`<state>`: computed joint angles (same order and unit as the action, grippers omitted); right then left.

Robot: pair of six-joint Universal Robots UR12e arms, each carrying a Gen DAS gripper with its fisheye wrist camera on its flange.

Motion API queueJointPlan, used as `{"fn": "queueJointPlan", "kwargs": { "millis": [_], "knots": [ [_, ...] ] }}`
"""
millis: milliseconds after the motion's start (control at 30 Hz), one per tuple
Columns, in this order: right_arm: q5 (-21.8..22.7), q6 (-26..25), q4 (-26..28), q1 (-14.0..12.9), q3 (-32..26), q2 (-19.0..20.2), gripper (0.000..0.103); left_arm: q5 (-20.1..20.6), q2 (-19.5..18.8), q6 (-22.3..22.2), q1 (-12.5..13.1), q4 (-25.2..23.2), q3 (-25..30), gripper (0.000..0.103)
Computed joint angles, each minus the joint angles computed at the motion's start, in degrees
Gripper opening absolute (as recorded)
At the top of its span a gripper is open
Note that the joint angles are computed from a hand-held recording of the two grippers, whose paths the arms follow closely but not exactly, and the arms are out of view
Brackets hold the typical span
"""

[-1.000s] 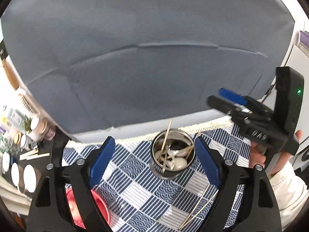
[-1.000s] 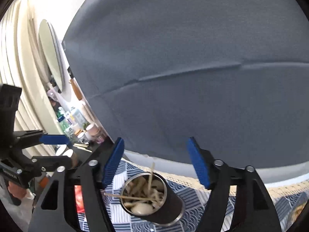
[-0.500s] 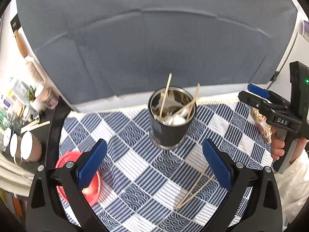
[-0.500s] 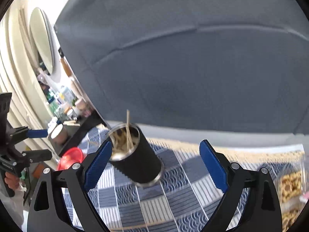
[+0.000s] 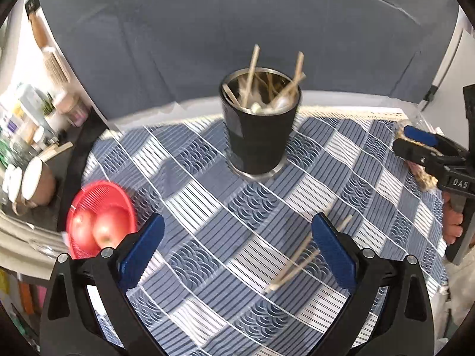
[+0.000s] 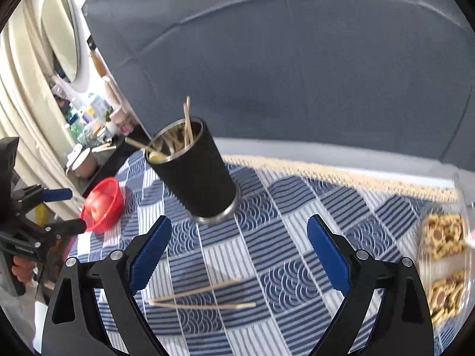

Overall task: Organize utensils
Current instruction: 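Move both tools down to the last loose chopsticks on the cloth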

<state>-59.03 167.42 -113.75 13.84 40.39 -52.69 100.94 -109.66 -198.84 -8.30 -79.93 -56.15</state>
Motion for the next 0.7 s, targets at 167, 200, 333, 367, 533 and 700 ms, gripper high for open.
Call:
{"fn": "queueJointPlan", "kwargs": {
  "millis": [167, 200, 333, 367, 533, 700],
  "knots": [
    [-3.1, -0.8, -0.7, 0.3, 4.9, -2.5, 0.088, -1.4, 1.5, 0.7, -0.2, 2.8, -3.8, 0.097],
    [-3.6, -0.3, -0.9, 0.3, 5.8, -3.0, 0.088, -2.3, 1.8, 1.0, 0.0, 3.4, -4.6, 0.097],
    [-6.3, 1.4, -1.7, 0.7, 8.6, -4.4, 0.088, -4.9, 2.4, 4.8, 0.4, 4.8, -6.9, 0.097],
    [-6.9, 1.9, -1.7, 0.8, 9.0, -4.5, 0.088, -5.5, 2.4, 6.3, 0.6, 4.9, -7.3, 0.097],
    [-10.0, 7.0, -2.7, 1.3, 12.0, -6.0, 0.088, -8.4, 2.0, 14.5, 1.1, 5.5, -8.4, 0.097],
    [-14.2, 11.1, -2.8, 2.2, 13.8, -6.8, 0.088, -10.9, 1.1, 20.9, 1.4, 5.0, -8.3, 0.097]
  ]
}}
